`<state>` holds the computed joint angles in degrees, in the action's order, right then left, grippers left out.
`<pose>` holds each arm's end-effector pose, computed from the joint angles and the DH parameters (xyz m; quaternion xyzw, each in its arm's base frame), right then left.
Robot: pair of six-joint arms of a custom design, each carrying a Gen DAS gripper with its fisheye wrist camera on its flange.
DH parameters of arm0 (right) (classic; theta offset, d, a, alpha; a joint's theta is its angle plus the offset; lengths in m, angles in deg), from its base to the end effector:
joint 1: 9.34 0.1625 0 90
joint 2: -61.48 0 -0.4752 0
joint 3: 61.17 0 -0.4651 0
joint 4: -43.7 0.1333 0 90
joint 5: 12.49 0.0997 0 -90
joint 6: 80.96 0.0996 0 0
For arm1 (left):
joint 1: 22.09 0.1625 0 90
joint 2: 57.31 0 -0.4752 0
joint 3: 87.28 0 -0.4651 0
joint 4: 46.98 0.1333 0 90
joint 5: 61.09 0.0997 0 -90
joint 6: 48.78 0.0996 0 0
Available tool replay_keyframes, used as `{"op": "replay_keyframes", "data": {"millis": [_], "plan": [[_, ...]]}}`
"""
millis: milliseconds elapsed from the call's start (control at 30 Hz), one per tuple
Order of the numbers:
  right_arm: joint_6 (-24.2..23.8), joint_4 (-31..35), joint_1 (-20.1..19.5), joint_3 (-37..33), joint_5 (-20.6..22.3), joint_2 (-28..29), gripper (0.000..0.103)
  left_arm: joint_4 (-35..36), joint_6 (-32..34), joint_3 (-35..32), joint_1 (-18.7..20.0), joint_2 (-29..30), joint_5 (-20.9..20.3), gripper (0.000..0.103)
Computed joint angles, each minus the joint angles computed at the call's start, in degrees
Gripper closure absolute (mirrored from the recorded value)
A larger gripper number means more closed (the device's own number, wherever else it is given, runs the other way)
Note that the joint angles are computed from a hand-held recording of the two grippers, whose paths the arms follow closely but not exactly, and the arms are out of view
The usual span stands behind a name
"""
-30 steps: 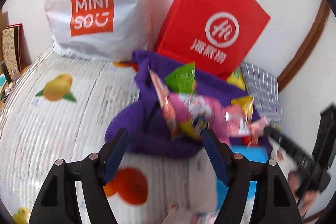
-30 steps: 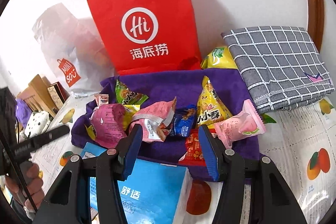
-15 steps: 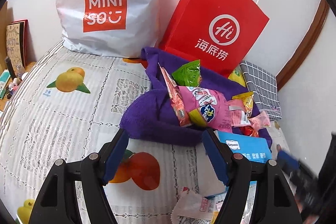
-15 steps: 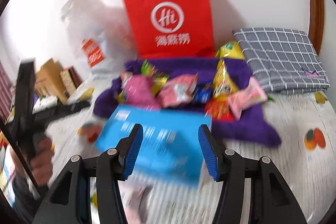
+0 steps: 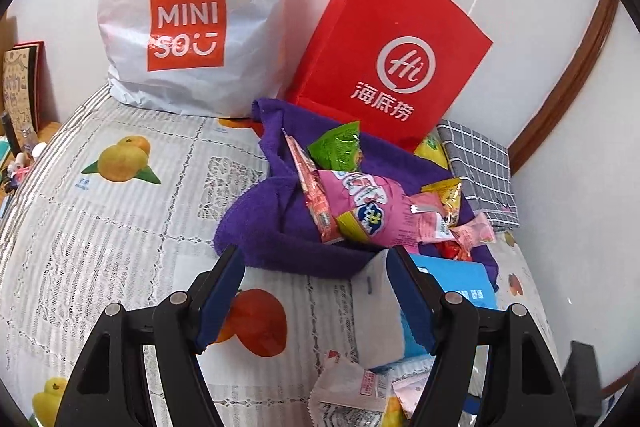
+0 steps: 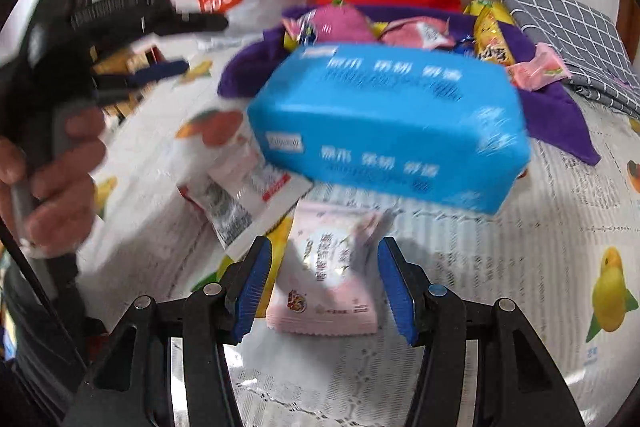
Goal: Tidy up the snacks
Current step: 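Grasp the pink-white cookie pack on the bed with the right gripper, then grasp the white printed snack pack with left gripper while right gripper holds pink-white pack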
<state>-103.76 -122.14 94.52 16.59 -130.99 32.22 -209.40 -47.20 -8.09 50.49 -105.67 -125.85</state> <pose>0.2873 -0.8062 0.0145 0.2410 -0.9123 0.2097 0.2563 -0.0866 -0.8632 0.2781 0.0741 0.9126 -0.3713 0.1546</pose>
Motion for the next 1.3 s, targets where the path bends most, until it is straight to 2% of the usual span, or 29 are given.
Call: {"op": "replay_keyframes", "data": {"millis": [100,167,267,333,500,633,700,800,900,1167,1300], "plan": [[-3.3,-3.6,0.9,-0.7,-3.8,1.9,0.048,-0.2,0.7,0.4,-0.3,-0.3,-0.3,0.032],[-6.4,-6.2,1.5,-1.1,-6.7,3.1,0.055,-0.5,1.1,0.8,-0.4,-0.4,-0.5,0.032],[-7.3,-6.3,1.5,-0.2,-6.8,2.4,0.062,-0.3,1.5,1.0,-0.6,-0.6,-0.4,0.032],[-7.9,-7.5,1.5,0.7,-7.8,1.7,0.062,0.2,1.3,0.9,-0.7,-0.6,0.0,0.032],[-10.3,-16.7,0.2,5.2,-8.3,-1.9,0.062,1.0,1.2,0.8,-0.9,-0.5,0.6,0.032],[-7.6,-19.1,-1.9,7.1,-7.8,-4.6,0.062,1.8,1.4,0.6,-1.0,-0.2,1.5,0.032],[-4.9,-17.0,-3.3,7.6,-6.1,-5.8,0.062,2.1,1.4,0.6,-1.1,0.0,1.8,0.032],[-2.6,-13.3,-4.4,7.0,-5.7,-5.9,0.061,3.5,1.5,0.3,-1.2,0.4,2.5,0.032],[-1.8,-12.5,-4.8,7.5,-2.4,-6.7,0.061,3.4,2.7,0.7,-1.5,0.5,3.9,0.032],[-0.3,-11.8,-5.3,8.2,-0.4,-7.3,0.06,5.4,4.2,3.6,-1.4,-1.2,4.1,0.032],[-1.2,-12.1,-5.0,8.0,-1.7,-7.0,0.059,9.2,3.5,5.7,-0.7,-2.7,0.9,0.032]]}}
